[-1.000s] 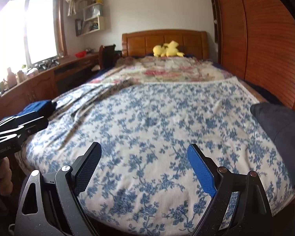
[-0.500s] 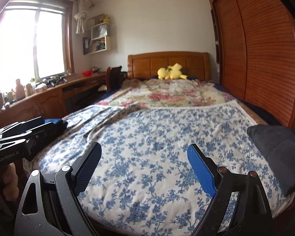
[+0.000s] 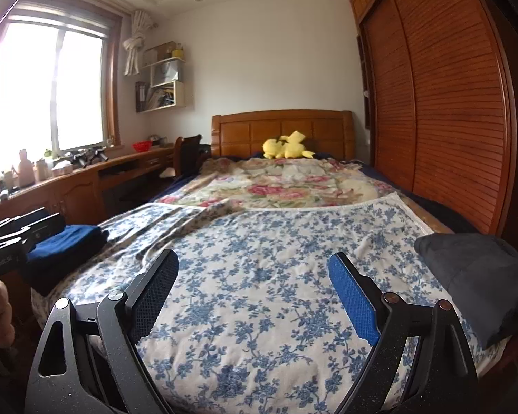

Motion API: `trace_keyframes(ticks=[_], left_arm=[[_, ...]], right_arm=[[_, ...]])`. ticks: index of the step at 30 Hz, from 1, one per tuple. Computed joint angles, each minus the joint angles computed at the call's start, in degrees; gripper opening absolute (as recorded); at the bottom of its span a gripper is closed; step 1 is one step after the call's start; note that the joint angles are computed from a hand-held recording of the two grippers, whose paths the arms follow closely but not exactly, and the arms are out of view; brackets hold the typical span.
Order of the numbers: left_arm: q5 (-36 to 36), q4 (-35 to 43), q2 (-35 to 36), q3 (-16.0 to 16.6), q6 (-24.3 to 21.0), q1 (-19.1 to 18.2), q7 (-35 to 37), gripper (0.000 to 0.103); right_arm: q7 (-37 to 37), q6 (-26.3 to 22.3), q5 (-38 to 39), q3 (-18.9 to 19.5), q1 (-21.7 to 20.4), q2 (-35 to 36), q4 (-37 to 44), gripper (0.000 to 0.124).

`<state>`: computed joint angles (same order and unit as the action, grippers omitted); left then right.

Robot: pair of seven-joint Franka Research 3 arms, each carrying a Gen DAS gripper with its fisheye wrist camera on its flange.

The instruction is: Fold large clothes

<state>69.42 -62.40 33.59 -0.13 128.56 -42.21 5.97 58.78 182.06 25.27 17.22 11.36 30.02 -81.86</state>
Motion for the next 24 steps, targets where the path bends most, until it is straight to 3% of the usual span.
trace_keyframes(ticks=[24], left_arm=[[-0.56,-0.93,-0.19,-0.22,0.26,0.32,-0.24,0.059]], right_arm=[[-1.08,-0.45,0.93,1.53,-1.11,0.22,-0.04,0.091]])
